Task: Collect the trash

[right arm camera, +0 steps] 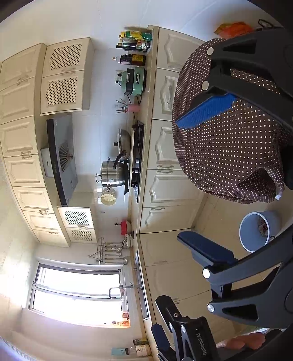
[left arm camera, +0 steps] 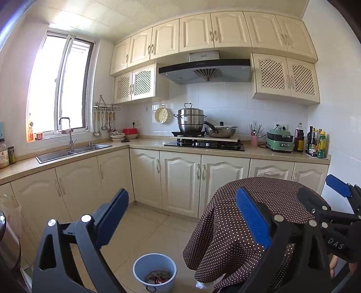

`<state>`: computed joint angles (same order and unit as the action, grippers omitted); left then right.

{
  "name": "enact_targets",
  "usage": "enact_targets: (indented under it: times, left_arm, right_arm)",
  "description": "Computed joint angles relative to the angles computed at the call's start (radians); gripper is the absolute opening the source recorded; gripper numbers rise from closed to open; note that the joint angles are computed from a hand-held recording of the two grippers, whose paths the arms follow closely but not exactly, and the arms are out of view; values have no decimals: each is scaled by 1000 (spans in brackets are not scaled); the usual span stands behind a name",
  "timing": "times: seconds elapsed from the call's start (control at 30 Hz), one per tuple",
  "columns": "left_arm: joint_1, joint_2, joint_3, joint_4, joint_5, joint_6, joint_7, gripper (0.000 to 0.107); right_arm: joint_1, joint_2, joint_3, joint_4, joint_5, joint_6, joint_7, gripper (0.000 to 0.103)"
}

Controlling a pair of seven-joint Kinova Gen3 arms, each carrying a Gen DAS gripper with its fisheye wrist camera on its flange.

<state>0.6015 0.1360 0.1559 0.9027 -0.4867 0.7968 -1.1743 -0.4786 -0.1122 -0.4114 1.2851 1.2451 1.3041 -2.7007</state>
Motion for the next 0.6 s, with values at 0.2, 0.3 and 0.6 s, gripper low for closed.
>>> enact_targets:
  times: [0.2, 0.3, 0.6]
  left_arm:
    - [-5, -8, 1, 14, 1, -9, 1, 94]
    - [-11, -9, 5, 12, 10, -6, -7, 94]
    - [-16, -5, 4, 4, 21, -1, -18, 94]
  right_arm:
    - [11, -11, 2, 9, -14, -12, 2, 91]
    - [21, -17, 4, 14, -27, -24, 7, 91]
    - [32, -11, -7, 6, -36, -26, 13, 92]
